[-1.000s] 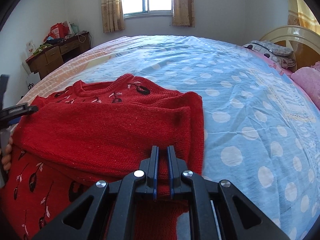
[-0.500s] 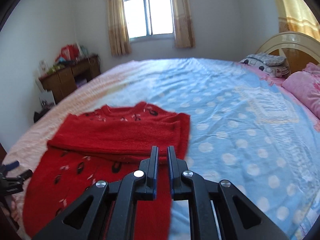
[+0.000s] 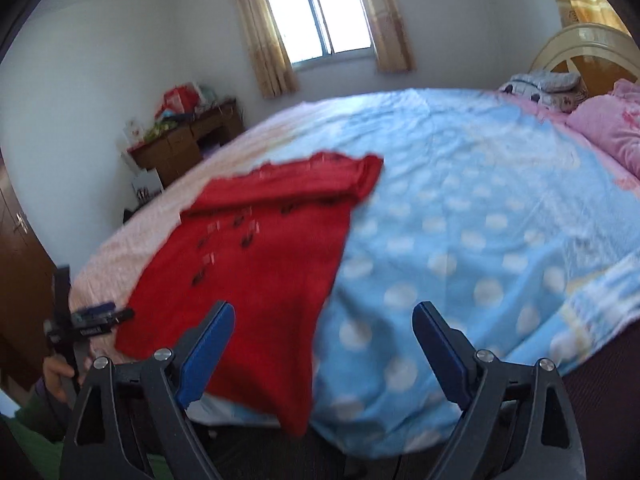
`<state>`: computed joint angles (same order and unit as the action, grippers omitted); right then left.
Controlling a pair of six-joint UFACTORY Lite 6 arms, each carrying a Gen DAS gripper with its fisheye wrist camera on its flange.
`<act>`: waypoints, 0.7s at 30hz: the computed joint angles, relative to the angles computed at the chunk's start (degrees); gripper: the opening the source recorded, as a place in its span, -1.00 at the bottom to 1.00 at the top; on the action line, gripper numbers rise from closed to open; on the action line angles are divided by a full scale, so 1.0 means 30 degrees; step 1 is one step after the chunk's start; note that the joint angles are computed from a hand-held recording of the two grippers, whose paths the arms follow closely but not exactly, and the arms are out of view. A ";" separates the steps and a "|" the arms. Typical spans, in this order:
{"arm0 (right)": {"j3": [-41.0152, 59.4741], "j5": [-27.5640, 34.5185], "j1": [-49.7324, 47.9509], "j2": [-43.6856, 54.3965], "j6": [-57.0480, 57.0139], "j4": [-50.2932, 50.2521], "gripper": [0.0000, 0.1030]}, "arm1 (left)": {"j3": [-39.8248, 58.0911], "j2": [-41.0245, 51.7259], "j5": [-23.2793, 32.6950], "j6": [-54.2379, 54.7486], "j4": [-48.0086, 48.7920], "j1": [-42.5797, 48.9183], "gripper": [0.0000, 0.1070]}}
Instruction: Fold small clothes
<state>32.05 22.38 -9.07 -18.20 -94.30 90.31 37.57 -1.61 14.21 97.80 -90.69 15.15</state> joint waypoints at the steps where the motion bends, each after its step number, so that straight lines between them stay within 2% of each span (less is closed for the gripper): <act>1: -0.0224 -0.0320 0.0493 0.0511 -0.0442 0.0448 0.74 | -0.0467 -0.0379 0.0008 0.0897 -0.0751 0.0027 0.93; 5: -0.0359 -0.1097 0.1948 0.2439 -0.1710 0.1754 0.25 | -0.1283 -0.1067 -0.0008 0.1609 -0.1578 0.0051 0.93; 10: 0.0282 0.1023 0.1556 0.5624 -0.0926 0.0867 0.24 | -0.1754 -0.0928 0.1751 0.0955 -0.0601 0.1222 0.89; 11: 0.0196 0.0948 0.1747 0.5915 -0.0981 0.1093 0.24 | -0.1841 -0.0751 0.2022 0.1234 -0.0789 0.1441 0.86; 15: -0.0245 0.0592 0.1844 0.6248 -0.0148 0.0486 0.24 | -0.1948 0.0366 0.3373 0.0877 0.0025 0.2200 0.46; 18: -0.0701 0.0558 0.1857 0.6416 -0.0336 0.0762 0.24 | -0.2381 0.0585 0.3719 0.1630 -0.0742 0.2346 0.45; 21: -0.0568 0.0230 0.2250 0.6764 -0.1739 0.2412 0.24 | -0.2401 0.0423 0.3838 0.1411 -0.0601 0.2355 0.45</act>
